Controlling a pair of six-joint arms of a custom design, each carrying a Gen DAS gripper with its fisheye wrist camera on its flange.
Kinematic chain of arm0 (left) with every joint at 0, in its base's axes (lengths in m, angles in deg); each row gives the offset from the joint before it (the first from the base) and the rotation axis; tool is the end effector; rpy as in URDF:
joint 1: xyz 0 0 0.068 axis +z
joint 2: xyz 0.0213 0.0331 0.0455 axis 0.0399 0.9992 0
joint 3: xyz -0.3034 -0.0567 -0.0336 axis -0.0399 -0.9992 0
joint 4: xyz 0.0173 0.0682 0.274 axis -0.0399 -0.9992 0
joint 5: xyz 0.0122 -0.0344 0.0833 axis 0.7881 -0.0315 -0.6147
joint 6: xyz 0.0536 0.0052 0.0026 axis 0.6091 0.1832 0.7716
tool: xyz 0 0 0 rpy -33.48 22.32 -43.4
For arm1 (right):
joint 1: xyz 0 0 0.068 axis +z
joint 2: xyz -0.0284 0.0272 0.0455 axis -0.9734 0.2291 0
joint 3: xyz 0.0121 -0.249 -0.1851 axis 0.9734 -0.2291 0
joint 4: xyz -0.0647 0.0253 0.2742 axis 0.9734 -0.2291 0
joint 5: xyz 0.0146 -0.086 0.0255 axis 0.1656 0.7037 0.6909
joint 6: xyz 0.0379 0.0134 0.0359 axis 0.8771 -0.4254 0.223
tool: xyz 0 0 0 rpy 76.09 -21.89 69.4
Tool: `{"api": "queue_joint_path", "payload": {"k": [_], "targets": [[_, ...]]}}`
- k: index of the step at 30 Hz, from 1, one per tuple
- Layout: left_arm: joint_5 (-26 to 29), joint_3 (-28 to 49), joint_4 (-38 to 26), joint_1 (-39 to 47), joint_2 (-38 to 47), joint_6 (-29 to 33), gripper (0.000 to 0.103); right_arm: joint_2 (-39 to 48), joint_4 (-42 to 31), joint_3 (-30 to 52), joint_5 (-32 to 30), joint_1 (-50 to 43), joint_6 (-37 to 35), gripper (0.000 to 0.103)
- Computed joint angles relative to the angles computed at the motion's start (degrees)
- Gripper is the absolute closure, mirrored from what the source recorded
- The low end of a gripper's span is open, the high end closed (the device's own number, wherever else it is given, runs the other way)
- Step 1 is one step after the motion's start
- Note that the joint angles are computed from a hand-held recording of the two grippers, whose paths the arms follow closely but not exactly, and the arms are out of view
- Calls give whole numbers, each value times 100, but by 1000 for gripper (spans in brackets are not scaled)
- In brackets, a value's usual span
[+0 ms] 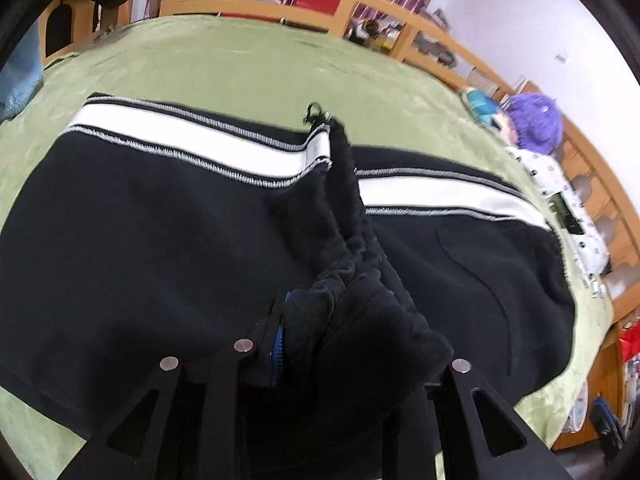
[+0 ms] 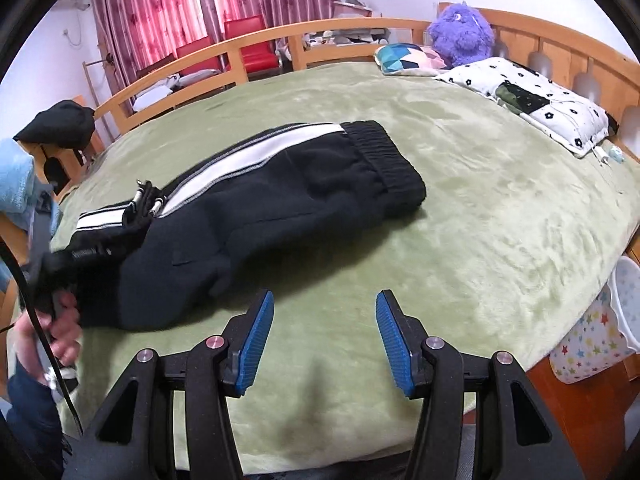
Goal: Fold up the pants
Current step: 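Lift the cuff with the left gripper and fold it toward the waistband, then open the left gripper and release the cuff on the waistband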
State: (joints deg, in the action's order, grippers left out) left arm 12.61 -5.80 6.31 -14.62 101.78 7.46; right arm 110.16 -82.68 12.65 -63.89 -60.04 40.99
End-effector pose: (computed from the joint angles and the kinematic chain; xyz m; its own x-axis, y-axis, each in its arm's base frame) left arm 0.3606 -0.1099 0.2353 -0.7743 -0.3027 -0.5558 -0.1176 0.9317 -0.3437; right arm 0.2644 0.0740 0.2775 -0.7195 0.1092 -0.6859 0.0369 0.9922 0.1192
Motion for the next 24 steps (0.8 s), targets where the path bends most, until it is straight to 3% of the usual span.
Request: {"api": "queue_joint_path", "payload": {"k": [1,2,3,5,11,12,16,23,24], "targets": [[390,-102,28,140,-182,12,41,55,21,2,-84,-31,-12,50],[693,-200,85,252,-296,-13,29,137,56,13,-175,-29,-6,50],[1112,-403,240,417,-577,-102,24,232,111,35,-239,7,4,50],[1279,-714,288,628,-1189,4,24,505,232,159,-307,169,0,50],[405,-729,-814,1402,-2142,1146,24,1375,647,858,-435,983,54,49],[79,-835,-903,1569,-2309,1351,24,1539,727,1016,-515,1114,67,49],[-274,-1045,-969,2230,-2540,1861,24,2352,827,1824,-715,1646,36,49],[560,-1379,-991,3554,-2528,2280,24,3653,895,3272,-629,2253,-211,50],[678,-1420,-978,3743,-2518,2330,24,3835,740,3490,-578,2302,-257,56]]}}
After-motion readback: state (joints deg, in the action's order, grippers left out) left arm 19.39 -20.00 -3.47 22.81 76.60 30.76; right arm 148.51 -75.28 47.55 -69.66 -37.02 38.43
